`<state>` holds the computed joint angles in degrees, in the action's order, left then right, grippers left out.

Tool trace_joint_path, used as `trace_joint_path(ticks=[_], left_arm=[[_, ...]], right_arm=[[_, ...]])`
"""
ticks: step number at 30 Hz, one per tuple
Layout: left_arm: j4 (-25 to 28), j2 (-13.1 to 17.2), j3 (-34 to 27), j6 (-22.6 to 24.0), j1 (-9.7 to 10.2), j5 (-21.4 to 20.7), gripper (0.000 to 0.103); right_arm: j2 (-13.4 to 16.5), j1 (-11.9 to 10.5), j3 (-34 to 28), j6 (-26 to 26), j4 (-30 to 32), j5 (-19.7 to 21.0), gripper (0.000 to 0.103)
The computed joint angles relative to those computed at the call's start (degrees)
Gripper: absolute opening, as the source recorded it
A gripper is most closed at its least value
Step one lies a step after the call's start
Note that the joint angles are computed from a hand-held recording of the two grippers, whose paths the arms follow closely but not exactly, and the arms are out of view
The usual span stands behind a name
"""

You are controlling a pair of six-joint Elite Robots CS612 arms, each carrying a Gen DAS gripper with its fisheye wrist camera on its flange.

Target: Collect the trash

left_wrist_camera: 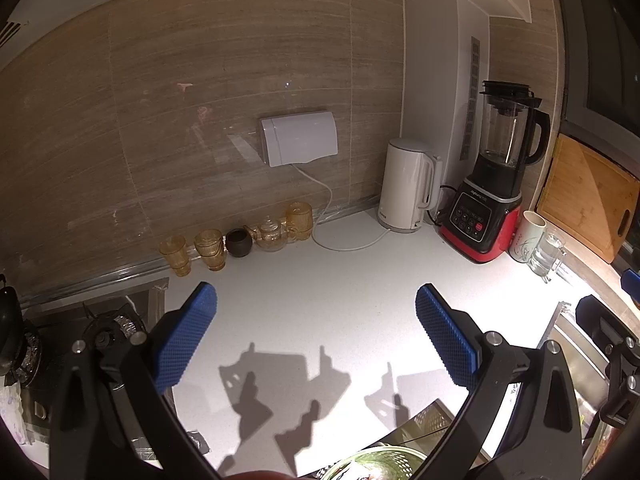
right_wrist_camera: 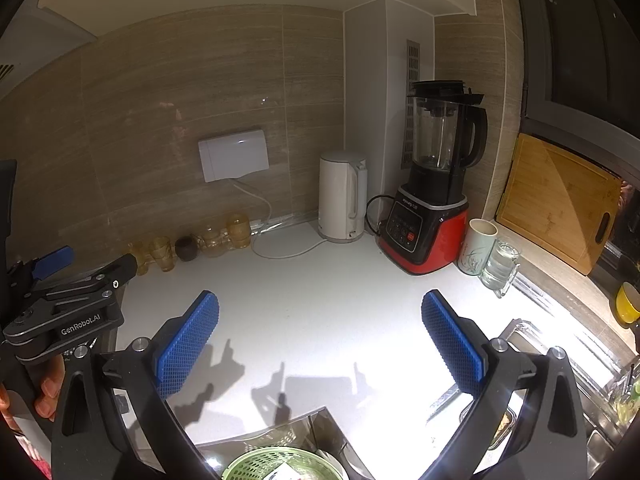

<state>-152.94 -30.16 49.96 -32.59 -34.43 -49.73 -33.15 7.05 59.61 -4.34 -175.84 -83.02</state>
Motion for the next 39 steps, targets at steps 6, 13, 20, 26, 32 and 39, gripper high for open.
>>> trace_joint_path(ticks=[6, 13, 20, 26, 32, 39], left_arm=[[0.02, 0.28, -0.44, 0.32, 0.04, -0.47, 0.095], [0.1, 0.64, -0.97, 0.28, 0.16, -0.77, 0.095], [0.62, 0.71, -1.11, 0.22, 0.1, -0.82, 0.095], [0.99, 0.89, -1.4, 0.2, 0.15, -0.99, 0.095], [1.36, 1.1, -1.76, 0.32, 0.34, -1.47, 0.095], [1.53, 1.4, -2.24, 0.72, 0.41, -1.75, 0.095]], right_arm=[[0.01, -0.02, -0.07, -0.03, 0.1, -0.08, 0.101], [-0.06, -0.26, 0.02, -0.17, 0.13, -0.03, 0.101], [-0.15, -0.45, 0.12, -0.22, 0.29, 0.21, 0.101], [-0.18, -0.65, 0.15, -0.35, 0.5, 0.46, 0.101], [-0.08, -0.73, 0.01, -0.51, 0.71, 0.52, 0.101], [-0.08, -0.85, 0.03, -0.66, 0.76, 0.71, 0.101]])
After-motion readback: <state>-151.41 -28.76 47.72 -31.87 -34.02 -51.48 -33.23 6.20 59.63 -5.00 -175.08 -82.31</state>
